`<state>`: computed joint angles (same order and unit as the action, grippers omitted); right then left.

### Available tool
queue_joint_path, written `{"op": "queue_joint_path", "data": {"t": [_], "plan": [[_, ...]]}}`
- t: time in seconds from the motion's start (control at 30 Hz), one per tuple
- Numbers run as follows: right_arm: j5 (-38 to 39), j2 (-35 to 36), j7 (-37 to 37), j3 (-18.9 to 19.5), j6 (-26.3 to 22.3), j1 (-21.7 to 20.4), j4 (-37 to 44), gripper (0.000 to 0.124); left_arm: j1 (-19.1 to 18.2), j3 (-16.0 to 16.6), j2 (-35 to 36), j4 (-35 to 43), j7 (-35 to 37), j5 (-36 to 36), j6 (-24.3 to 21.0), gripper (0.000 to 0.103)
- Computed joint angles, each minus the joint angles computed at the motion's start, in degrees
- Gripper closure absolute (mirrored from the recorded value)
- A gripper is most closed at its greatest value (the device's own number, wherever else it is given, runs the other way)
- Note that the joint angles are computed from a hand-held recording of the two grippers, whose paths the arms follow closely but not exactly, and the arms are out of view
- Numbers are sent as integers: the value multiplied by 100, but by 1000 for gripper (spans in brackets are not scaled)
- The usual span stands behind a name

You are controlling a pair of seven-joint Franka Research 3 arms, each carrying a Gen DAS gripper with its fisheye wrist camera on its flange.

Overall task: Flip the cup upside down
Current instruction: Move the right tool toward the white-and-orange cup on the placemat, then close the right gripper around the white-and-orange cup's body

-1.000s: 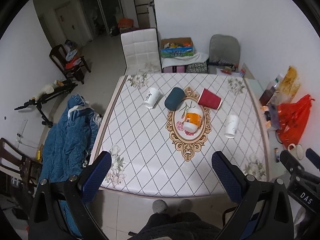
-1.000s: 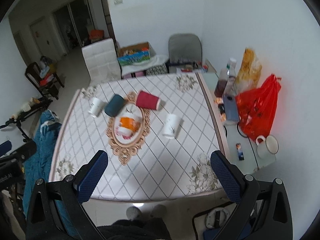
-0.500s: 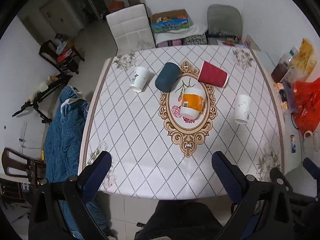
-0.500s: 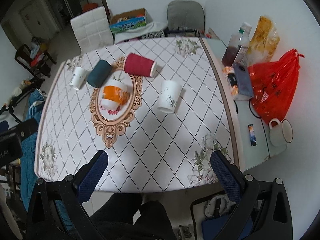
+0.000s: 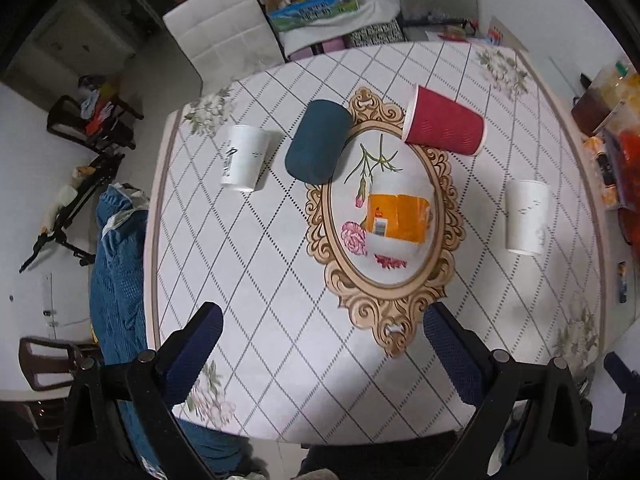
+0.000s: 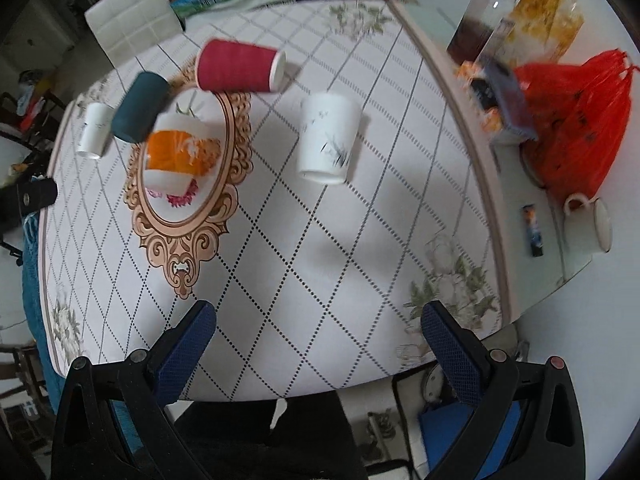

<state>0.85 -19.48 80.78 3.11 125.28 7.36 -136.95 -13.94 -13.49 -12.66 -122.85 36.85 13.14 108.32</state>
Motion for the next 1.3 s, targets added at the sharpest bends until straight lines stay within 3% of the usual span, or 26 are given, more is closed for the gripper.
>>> {"op": "queue_joint_path", "data": {"t": [0.3, 0.6, 0.9, 1.3], "plan": [[-253, 1070, 596, 108, 12, 192, 384, 21, 301, 276, 1064, 433, 963, -286, 427, 0], [-354, 1939, 765, -23, -106, 418, 868, 21, 499, 289, 1949, 1015, 1662, -659, 511, 0], [-520, 2267, 880, -133, -201, 500, 1031, 21, 592, 258, 2474, 1350, 2084, -929, 589, 0], [-705, 2559, 928, -256, -352, 441, 1280, 21, 500, 223, 3016, 1630, 2484, -573, 659, 1]]}}
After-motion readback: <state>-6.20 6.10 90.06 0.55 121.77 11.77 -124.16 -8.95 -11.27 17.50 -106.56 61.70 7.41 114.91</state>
